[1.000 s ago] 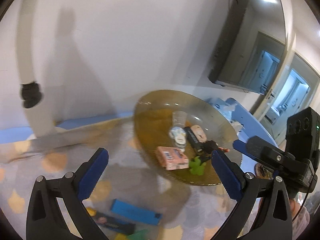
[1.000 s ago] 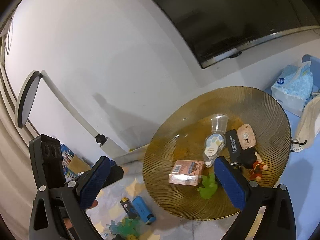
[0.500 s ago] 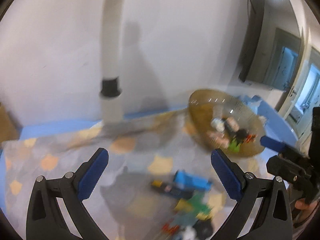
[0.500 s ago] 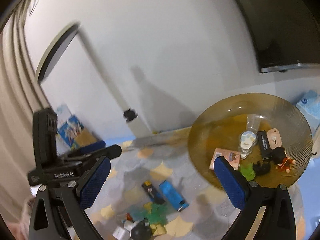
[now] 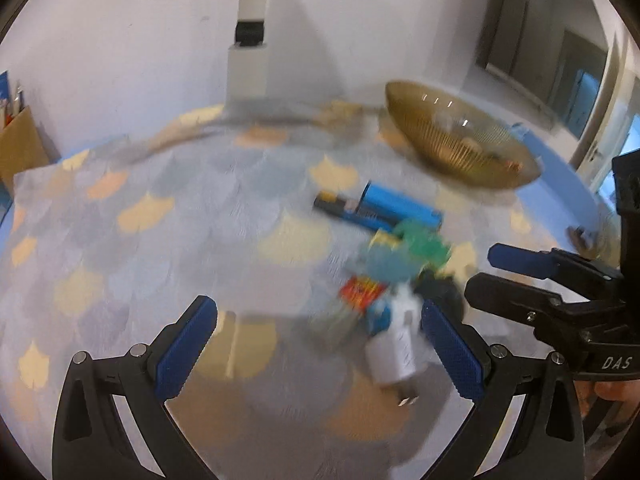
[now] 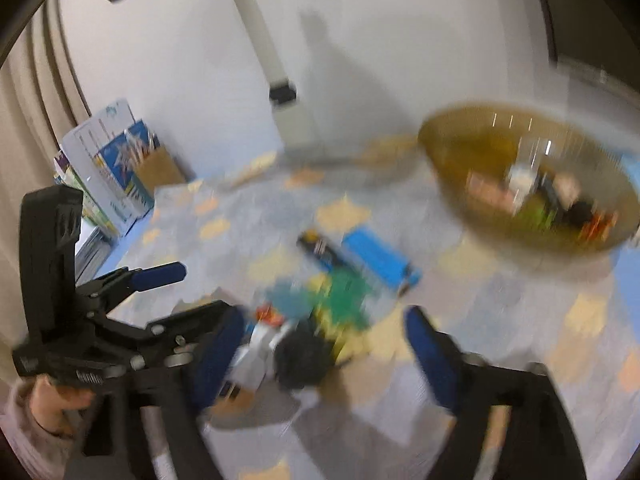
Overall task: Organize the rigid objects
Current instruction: 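Withdraw both open tools from the bowl toward the remaining items, then grasp the white Anker charger with the left tool while the right tool grasps the black round figure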
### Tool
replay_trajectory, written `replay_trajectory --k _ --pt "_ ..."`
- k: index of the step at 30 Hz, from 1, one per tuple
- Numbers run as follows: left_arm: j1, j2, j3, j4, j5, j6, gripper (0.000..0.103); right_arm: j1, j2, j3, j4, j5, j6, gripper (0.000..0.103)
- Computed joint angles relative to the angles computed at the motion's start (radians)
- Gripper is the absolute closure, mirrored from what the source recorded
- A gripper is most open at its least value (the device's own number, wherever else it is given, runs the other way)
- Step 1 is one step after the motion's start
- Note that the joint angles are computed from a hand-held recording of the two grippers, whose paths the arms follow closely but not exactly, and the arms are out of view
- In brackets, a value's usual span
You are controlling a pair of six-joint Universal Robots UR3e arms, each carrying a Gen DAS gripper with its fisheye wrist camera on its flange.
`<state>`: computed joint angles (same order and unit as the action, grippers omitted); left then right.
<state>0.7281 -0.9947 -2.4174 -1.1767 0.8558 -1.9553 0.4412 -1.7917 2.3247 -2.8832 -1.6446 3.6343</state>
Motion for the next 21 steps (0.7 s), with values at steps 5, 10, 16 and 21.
replay_trajectory --k 5,10,16,21 --pt "0.093 0.057 -0.034 -0.105 0.006 0.088 0.001 0.045 0.063 0.068 -0.11 -0.002 0.052 0.035" --pt "0.184 0.128 -0.019 -0.294 -0.003 0.232 0.001 -0.003 0.083 0.14 -0.24 0.09 0.076 0.035" --pt "0.138 0.194 -0.042 -0.337 0.035 0.285 0.001 -0.029 0.145 0.147 -0.312 0.156 0.085 0.04" --pt "0.031 0.206 -0.082 -0.212 0.053 0.154 0.001 0.007 0.191 0.113 -0.317 0.103 0.106 0.065"
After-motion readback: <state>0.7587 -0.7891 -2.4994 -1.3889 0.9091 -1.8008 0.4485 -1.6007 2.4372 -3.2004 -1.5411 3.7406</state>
